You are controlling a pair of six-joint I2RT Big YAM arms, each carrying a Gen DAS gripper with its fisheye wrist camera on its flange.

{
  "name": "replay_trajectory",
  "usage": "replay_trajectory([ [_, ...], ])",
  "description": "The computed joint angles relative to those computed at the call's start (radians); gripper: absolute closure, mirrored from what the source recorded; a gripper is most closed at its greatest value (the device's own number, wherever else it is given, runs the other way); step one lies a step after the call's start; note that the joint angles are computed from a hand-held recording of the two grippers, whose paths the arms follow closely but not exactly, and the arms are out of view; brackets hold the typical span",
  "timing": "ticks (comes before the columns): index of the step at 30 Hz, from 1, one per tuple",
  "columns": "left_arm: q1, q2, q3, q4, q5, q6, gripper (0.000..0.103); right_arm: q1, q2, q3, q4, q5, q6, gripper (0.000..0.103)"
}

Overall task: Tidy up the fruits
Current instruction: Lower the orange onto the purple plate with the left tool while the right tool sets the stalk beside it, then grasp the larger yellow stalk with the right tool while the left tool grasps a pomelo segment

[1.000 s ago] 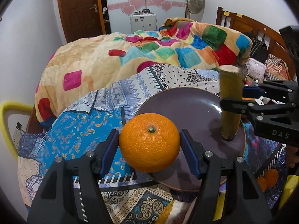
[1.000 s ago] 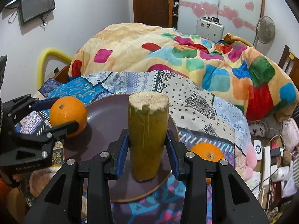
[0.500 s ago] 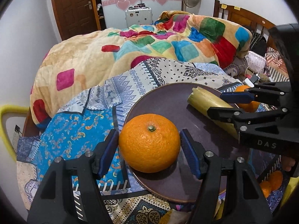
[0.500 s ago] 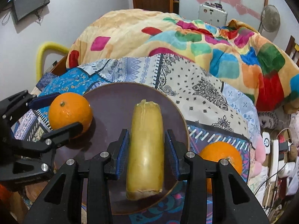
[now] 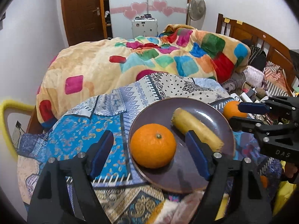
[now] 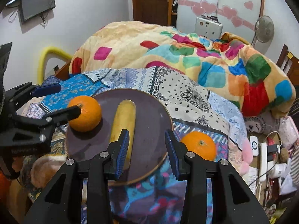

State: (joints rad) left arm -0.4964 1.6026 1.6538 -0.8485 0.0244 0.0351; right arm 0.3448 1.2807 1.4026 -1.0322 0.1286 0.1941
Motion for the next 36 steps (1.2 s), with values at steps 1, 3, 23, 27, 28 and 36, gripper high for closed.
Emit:
replay_trajectory([
  [1, 0.001, -0.017, -0.012, 0.000, -0.004, 0.001, 0.024, 0.005, -0.014, -0.004, -0.002, 0.002, 0.001, 0.066],
  [3, 0.001, -0.056, -0.045, 0.005, -0.017, 0.003, 0.023, 0.022, -0.042, -0.010, -0.007, 0.017, 0.003, 0.066],
  [23, 0.051, -0.395, -0.436, -0.012, -0.038, 0.016, 0.022, 0.315, -0.185, -0.140, 0.013, 0.175, 0.165, 0.047],
  [27, 0.069, -0.422, -0.484, -0.006, -0.023, 0.021, 0.022, 0.348, -0.168, -0.161, 0.030, 0.155, 0.218, 0.044],
  [28, 0.072, -0.431, -0.499, 0.002, -0.022, 0.025, 0.022, 0.358, -0.164, -0.168, 0.035, 0.152, 0.232, 0.043],
  [36, 0.080, -0.446, -0.540, 0.024, 0.016, 0.043, 0.022, 0.374, -0.079, -0.167, 0.070, 0.132, 0.280, 0.040],
])
